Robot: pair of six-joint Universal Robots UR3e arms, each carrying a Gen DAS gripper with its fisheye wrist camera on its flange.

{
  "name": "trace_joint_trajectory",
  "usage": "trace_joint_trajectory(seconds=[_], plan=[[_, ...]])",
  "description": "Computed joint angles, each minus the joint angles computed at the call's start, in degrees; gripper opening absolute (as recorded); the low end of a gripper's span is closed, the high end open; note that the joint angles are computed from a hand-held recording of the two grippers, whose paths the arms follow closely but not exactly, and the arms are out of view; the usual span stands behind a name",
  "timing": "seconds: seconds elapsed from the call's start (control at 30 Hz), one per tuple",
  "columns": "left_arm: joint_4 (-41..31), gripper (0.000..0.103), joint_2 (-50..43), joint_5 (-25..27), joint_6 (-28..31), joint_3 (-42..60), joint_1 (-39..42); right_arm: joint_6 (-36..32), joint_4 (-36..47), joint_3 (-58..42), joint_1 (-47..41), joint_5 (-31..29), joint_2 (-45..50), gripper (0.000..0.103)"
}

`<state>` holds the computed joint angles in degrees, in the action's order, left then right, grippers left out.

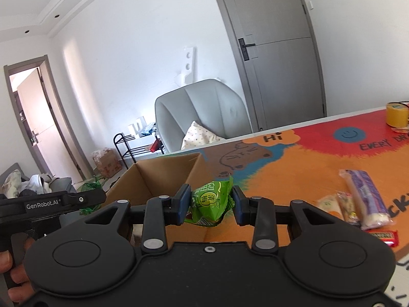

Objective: Organize snacks
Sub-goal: 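Carry both green snacks over the box and open both grippers, then move both grippers back to the remaining snacks on the table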

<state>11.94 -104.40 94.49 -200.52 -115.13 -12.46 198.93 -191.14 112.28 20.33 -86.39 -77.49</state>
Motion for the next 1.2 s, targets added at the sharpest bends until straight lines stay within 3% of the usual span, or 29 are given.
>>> trace_joint_trajectory(seconds=[0.67, 0.8, 0.97, 1.0, 1.1, 1.2], plan=[[-7.1, 0.031, -5.4, -6.3, 1.2, 8.8, 6.6, -1.3, 13.2, -24.3, 3.5, 1.5, 13.6, 0.036], [-8.2, 0.049, -4.7, -7.2, 0.1, 9.2, 7.4, -1.4, 15.3, -27.6, 3.7, 1.3, 14.8, 0.036], [-7.7, 0.056, -2.9, -6.7, -0.2, 7.3, 7.7, -1.3, 16.7, -30.0, 4.0, 1.6, 15.8, 0.036], [-7.8, 0.058, -2.5, -6.6, -0.1, 7.1, 7.7, -1.4, 16.8, -30.3, 3.9, 2.0, 16.0, 0.039], [-7.9, 0.064, -1.7, -5.6, -0.1, 6.2, 7.4, -1.8, 16.2, -30.2, 4.6, 0.5, 15.9, 0.064], [-8.1, 0.074, -1.1, -4.3, -0.5, 5.7, 6.7, -0.7, 14.8, -28.0, 4.1, 1.0, 14.6, 0.064]])
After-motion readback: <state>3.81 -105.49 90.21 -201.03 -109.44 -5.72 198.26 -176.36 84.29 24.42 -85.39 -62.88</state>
